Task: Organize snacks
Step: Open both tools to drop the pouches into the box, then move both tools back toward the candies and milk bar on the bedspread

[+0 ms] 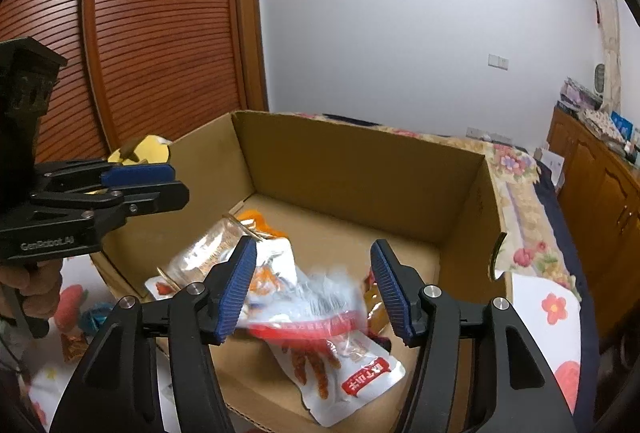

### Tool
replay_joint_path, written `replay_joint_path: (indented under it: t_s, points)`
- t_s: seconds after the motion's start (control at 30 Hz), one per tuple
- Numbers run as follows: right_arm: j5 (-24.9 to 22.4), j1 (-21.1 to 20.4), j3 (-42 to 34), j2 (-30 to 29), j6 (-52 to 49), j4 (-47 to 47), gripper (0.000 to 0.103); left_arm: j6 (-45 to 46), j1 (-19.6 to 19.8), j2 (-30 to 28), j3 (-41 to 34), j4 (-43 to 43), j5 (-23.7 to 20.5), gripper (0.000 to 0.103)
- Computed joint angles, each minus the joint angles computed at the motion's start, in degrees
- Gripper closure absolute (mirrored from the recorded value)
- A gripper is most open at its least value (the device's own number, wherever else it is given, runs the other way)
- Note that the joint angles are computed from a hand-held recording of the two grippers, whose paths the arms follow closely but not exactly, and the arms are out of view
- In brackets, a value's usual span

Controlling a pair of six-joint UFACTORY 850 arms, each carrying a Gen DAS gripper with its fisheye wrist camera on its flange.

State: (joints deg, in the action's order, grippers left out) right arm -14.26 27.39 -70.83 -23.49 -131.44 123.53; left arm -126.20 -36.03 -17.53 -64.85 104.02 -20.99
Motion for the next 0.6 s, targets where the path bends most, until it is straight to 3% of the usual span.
replay_joint_path:
  t_s: [0.13, 0.27, 0.43, 0.6]
  points:
    - [0.34, 0.25, 1.35, 1.14, -3.28, 3.33, 0.042, 3.17, -0.91, 1.22, 0.89, -3.19, -1.47, 0.049]
    - [-0.55, 0.61, 3.96, 3.75, -8.29, 9.11, 0.039, 3.58, -2.55, 3.00, 2.53, -3.91, -4.11, 0.022]
    - [-1.55, 1.21, 8.25, 8.01, -13.97, 15.16, 0.038, 2.13, -4.12, 6.30, 5.91, -3.05, -5.65, 0.004]
    - [-2.09, 2.04, 12.17, 11.25, -18.08, 19.99, 0.035, 3.60, -5.64, 9.11, 9.17, -5.74, -6.88, 0.004]
